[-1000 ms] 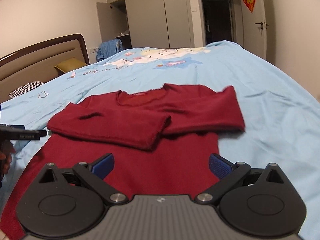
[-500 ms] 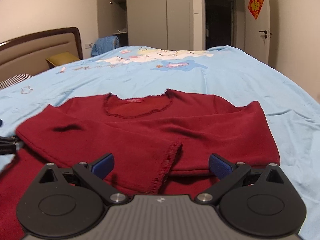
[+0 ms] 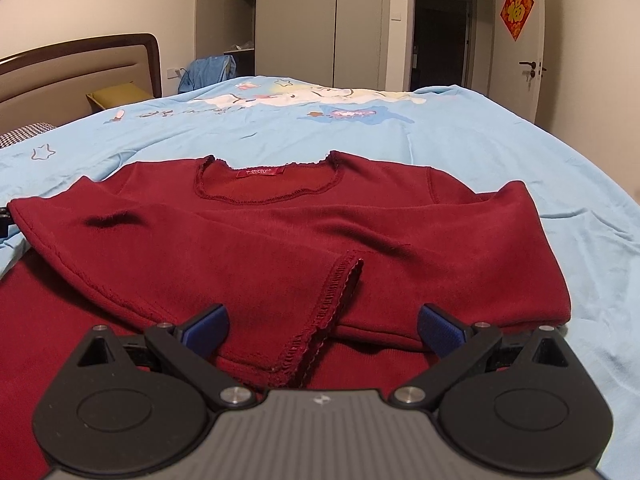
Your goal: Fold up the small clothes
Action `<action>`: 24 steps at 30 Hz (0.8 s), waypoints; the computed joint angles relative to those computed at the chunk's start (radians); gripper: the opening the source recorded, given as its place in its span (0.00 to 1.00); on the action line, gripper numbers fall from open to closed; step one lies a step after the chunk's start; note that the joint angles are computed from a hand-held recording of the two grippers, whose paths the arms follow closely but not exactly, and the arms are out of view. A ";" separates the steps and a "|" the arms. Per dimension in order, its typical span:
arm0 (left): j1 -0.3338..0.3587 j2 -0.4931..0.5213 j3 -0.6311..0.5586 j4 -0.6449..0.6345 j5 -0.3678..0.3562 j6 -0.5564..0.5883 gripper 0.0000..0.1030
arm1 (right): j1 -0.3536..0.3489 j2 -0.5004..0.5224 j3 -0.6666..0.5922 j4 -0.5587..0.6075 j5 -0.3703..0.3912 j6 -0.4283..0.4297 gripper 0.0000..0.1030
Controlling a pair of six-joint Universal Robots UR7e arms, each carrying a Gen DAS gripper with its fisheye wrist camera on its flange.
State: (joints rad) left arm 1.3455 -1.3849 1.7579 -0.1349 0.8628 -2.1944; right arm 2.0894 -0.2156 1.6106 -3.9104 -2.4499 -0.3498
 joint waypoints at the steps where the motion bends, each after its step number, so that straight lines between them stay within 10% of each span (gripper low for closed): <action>1: 0.002 0.003 -0.004 0.012 -0.008 -0.010 0.73 | -0.001 0.001 -0.001 0.000 0.001 -0.002 1.00; 12: 0.017 -0.002 -0.024 0.129 -0.027 -0.103 0.73 | -0.003 -0.001 0.004 -0.005 0.003 -0.016 1.00; 24: -0.042 -0.196 0.130 0.221 -0.016 -0.159 0.97 | 0.065 -0.093 0.206 -0.060 -0.005 0.019 1.00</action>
State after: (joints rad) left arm 1.3039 -1.5812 1.8879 0.0860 0.8470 -2.3536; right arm 2.1539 -0.3083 1.8165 -3.9704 -2.4546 -0.3313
